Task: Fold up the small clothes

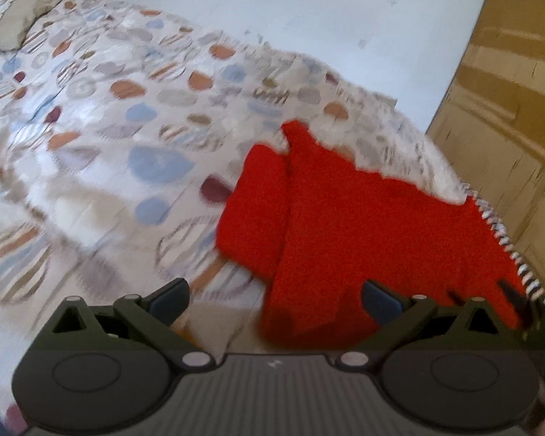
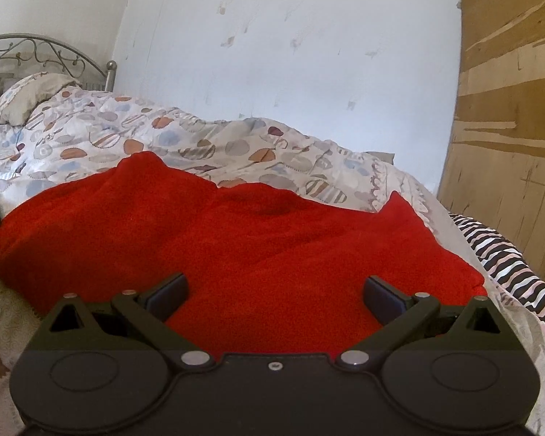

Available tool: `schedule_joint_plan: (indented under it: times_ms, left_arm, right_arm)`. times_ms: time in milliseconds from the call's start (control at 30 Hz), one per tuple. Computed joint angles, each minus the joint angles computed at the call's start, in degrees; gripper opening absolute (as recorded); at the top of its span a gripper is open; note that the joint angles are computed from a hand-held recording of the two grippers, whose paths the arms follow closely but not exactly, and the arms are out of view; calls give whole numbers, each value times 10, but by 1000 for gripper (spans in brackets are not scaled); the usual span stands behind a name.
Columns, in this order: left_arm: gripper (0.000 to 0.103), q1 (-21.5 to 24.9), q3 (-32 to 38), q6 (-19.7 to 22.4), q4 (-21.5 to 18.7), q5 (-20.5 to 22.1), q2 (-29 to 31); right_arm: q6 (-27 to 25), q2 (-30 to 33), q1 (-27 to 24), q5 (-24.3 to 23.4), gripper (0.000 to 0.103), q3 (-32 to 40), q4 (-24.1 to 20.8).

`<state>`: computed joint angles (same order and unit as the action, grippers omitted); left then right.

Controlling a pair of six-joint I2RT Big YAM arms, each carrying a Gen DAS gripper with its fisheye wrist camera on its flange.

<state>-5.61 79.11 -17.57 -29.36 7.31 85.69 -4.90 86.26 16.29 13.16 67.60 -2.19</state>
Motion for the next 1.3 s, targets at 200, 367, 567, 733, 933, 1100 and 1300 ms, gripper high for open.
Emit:
schedule_joint_plan:
  times_ms: [200, 367, 567, 733, 933, 1100, 1300]
  left_arm:
    - [102, -1, 65, 40, 11, -19, 66]
    - [102, 2, 99, 58, -35, -24, 98]
    - [103, 18, 86, 42, -22, 16, 103]
    - [103, 22, 91, 43, -25, 27, 109]
    - [103, 21, 89, 42, -22, 25, 108]
    - [103, 21, 89, 42, -22, 27, 108]
    - [103, 26, 106, 55, -36, 45, 120]
  right_arm:
    - [-2, -2, 2, 3, 102, -4, 7]
    - [-8, -3, 4, 10, 102, -10, 21]
    - [-13, -2, 6, 15, 102, -14, 30]
    - [-13, -3, 6, 15, 102, -14, 30]
    - [-13, -3, 6, 14, 102, -14, 30]
    - [-14, -3, 6, 14, 102, -14, 30]
    - [-14, -3, 6, 15, 103, -15, 30]
